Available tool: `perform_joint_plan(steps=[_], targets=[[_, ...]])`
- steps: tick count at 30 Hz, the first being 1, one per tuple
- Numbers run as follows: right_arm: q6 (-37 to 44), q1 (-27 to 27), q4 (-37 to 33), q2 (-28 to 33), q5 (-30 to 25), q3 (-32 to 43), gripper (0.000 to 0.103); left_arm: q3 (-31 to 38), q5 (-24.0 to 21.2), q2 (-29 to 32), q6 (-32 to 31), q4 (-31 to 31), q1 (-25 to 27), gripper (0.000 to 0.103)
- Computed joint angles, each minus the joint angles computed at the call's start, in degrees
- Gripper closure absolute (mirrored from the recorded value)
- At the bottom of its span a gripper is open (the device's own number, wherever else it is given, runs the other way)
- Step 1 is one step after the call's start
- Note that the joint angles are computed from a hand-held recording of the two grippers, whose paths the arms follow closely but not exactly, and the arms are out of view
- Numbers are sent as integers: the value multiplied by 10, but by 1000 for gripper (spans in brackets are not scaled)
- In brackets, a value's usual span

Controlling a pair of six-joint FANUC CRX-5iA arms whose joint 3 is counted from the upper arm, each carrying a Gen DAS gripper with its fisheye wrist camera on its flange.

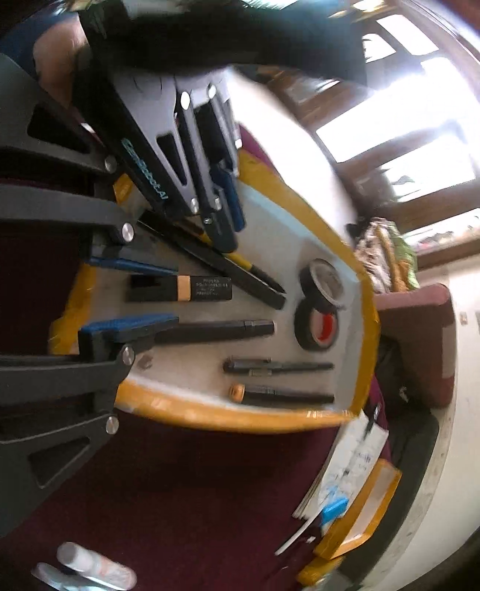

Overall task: Organize rigid objects
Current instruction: 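Lower pencil and tube into the tray and open both grippers, then move both open grippers back to the pile, then grasp a white pill bottle with the left gripper while the right grasps the yellow round jar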

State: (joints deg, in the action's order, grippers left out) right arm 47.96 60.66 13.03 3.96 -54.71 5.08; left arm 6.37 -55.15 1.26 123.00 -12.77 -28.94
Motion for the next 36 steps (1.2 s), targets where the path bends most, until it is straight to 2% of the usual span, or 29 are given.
perform_joint_plan(steps=[3, 7, 10, 14, 17, 20, 22, 27, 28, 29, 30, 31, 32, 33, 34, 36], targets=[[-19, -11, -15, -66, 15, -52, 78, -5, 12, -23, 26, -28, -31, 61], [-66, -18, 0, -168, 16, -136, 75, 31, 17, -16, 21, -51, -83, 48], [-124, -25, 31, -264, 15, -214, 70, 72, 38, 19, -35, -19, -112, 38], [-245, -36, 118, -377, 10, -316, 69, 141, 26, 95, -112, 52, -132, 38], [-313, -57, 150, -442, -12, -367, 69, 214, -11, 160, -146, 69, -151, 38], [-342, -83, 163, -473, -35, -392, 68, 294, -53, 223, -159, 72, -168, 36], [-341, -108, 150, -487, -32, -399, 68, 351, -88, 263, -165, 62, -178, 31], [-335, -157, 112, -496, -7, -403, 67, 531, -212, 385, -160, 27, -188, 31], [-338, -159, 109, -501, -8, -406, 67, 547, -219, 398, -159, 27, -188, 31], [-341, -163, 108, -501, -7, -407, 64, 552, -213, 408, -161, 38, -183, 31], [-347, -159, 111, -502, -11, -408, 62, 556, -209, 414, -159, 38, -182, 36], [-346, -160, 107, -501, -15, -407, 61, 565, -213, 422, -156, 33, -183, 51], [-340, -167, 98, -498, -13, -405, 61, 551, -198, 417, -153, 31, -183, 52], [-340, -168, 97, -501, -7, -410, 61, 532, -182, 407, -154, 35, -182, 62], [-343, -168, 100, -503, -5, -414, 58, 528, -179, 404, -155, 34, -183, 66], [-352, -159, 120, -494, -20, -417, 48, 497, -167, 386, -156, 43, -181, 66]])
